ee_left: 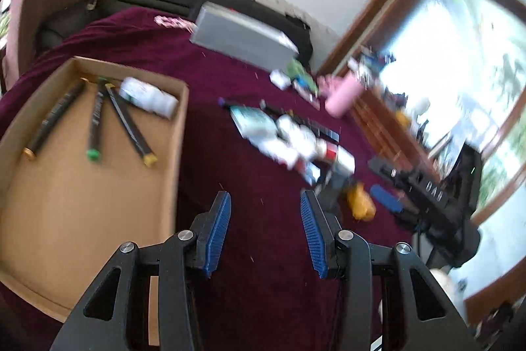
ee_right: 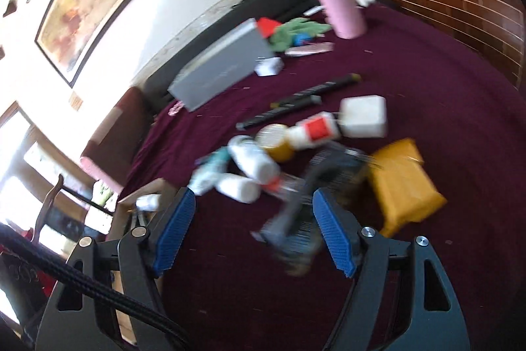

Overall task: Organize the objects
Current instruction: 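Withdraw both open tools from the tray toward the pile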

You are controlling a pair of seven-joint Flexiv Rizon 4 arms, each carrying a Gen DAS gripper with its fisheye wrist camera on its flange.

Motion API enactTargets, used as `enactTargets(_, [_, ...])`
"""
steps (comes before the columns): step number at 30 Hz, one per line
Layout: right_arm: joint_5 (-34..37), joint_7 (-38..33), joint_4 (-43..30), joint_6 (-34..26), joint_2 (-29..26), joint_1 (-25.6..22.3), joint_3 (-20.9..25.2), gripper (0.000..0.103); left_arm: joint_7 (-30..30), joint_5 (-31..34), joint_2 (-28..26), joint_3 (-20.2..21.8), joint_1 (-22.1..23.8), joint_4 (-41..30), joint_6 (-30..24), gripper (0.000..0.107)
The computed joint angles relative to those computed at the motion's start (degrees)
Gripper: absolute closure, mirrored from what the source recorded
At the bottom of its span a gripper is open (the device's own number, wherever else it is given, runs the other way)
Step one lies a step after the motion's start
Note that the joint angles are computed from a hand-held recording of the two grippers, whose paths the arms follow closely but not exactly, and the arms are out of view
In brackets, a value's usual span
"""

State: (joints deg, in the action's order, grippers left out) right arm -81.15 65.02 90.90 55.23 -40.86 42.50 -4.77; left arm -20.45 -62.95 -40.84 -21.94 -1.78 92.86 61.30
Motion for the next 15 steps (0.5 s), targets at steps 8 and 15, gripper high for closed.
enactTargets(8, [-4.7, 3.0, 3.1, -3.2, 1.3, 0.1, 0.2, 0.029, 1.1, 3.2, 2.0, 0.0, -2.6, 4.5, 3.1, 0.068])
enactTargets(15, [-5.3, 1.0, 3.9, -7.8, 1.0, 0.4, 1.5, 0.029, -1.8, 7.1, 1.1, 0.5, -3.6, 4.2, 4.4, 0.068])
